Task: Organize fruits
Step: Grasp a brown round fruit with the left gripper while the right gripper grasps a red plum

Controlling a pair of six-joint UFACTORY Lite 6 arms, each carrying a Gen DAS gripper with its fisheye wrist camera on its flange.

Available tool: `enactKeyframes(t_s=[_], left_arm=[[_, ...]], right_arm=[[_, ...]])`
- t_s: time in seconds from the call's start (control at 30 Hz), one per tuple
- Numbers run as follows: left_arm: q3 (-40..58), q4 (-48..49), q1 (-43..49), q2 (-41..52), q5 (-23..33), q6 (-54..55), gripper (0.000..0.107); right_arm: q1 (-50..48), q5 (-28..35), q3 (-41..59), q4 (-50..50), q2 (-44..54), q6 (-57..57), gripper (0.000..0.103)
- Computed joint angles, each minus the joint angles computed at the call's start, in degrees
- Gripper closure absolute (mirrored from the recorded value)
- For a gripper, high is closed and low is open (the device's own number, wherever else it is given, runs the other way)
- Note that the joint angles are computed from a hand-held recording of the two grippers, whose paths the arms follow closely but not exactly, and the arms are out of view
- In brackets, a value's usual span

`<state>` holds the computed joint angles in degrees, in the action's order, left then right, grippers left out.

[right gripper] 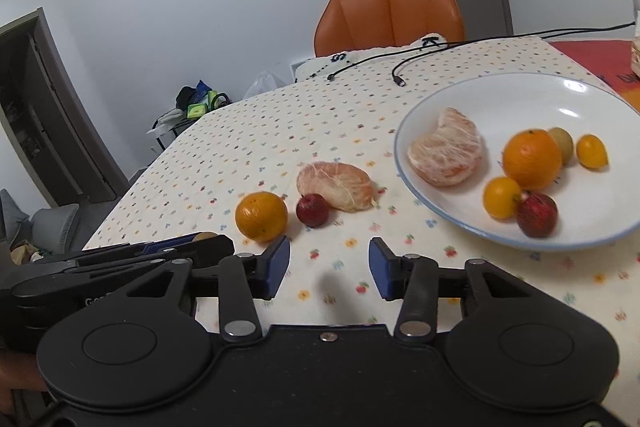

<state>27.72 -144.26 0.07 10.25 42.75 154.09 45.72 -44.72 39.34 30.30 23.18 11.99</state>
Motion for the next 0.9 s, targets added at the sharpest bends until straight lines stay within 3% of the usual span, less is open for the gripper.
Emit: enactKeyframes(t_s=[0.63, 0.9], left_arm=[[5.36, 5.11, 6.08, 3.15, -0.41, -5.28, 0.084], [6.96, 6.37, 6.87, 3.89, -1.58, -6.15, 0.084]], right_arm=[[-3.34, 8.64, 13.63, 0.38, 7.45, -6.25, 0.067], [-4.04, 10.64, 18.88, 2.53, 11.05, -10.38, 0.076]])
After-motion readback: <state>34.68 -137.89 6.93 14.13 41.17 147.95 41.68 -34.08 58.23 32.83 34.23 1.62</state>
